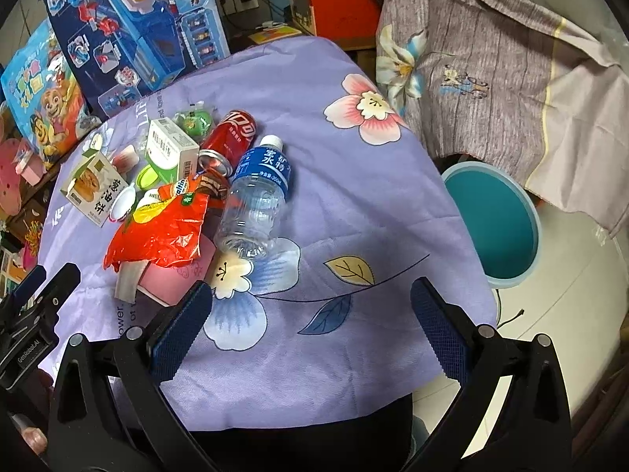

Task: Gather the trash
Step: 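Move both tools toward the trash pile on the tablecloth, then grasp the small cardboard snack box with left tool while right tool grasps the water bottle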

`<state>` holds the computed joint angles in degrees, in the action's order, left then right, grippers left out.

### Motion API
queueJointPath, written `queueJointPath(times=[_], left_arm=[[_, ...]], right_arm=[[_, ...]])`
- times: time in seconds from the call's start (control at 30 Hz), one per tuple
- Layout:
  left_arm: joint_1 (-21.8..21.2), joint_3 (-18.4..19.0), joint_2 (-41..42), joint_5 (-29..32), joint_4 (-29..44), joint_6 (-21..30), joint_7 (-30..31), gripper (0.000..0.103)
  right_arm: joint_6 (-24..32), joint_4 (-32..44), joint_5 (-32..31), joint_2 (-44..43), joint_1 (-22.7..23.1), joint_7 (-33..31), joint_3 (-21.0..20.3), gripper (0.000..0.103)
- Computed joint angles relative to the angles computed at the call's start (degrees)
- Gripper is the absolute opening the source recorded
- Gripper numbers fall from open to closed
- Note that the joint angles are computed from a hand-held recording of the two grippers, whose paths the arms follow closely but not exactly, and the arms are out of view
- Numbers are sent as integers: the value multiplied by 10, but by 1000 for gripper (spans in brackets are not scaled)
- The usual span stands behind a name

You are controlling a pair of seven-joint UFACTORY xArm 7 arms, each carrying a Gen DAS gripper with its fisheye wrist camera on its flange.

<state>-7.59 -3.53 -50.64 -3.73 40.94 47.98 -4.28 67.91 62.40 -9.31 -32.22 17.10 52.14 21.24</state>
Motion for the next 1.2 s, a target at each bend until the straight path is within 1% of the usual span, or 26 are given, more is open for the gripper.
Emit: queueJointPath(times=[0.23, 0.37, 0.43, 0.5, 0.67, 0.77, 0.87, 0.97, 1.0, 1.07, 1.1, 1.13, 1.17, 1.2], left_arm=[[23, 27, 35, 15, -6, -20, 27, 100], [24, 53, 71, 5, 11, -11, 63, 100], [32, 59, 87, 5, 20, -16, 77, 100], [46, 58, 104, 9, 29, -28, 81, 100], [81, 68, 166, 13, 59, -55, 80, 100], [95, 77, 197, 11, 73, -71, 82, 100], [97, 91, 231, 0, 87, -105, 108, 100], [90, 99, 268, -16, 109, -118, 147, 100], [90, 99, 277, -21, 114, -121, 156, 100], [90, 98, 308, -29, 134, -127, 171, 100], [89, 100, 327, -37, 149, -125, 181, 100], [89, 100, 340, -45, 158, -124, 190, 100], [89, 99, 354, -52, 167, -125, 198, 100], [89, 97, 369, -57, 178, -126, 207, 100]], right_arm=[[-26, 15, 14, 47, 4, -27, -22, 97], [-59, 27, 35, 86, 9, -54, -45, 97], [-77, 32, 46, 103, 9, -62, -56, 97], [-84, 42, 46, 124, 6, -63, -61, 97], [-83, 72, 47, 177, 5, -67, -73, 97], [-82, 88, 47, 204, 8, -73, -79, 97], [-76, 110, 46, 236, 13, -79, -84, 97], [-72, 124, 54, 262, 18, -86, -91, 97], [-75, 128, 59, 269, 20, -88, -93, 95], [-75, 137, 66, 284, 24, -93, -96, 83], [-78, 140, 75, 291, 25, -97, -99, 71], [-84, 140, 88, 296, 27, -101, -101, 63], [-86, 142, 100, 302, 27, -105, -103, 63], [-89, 144, 93, 305, 29, -101, -103, 63]])
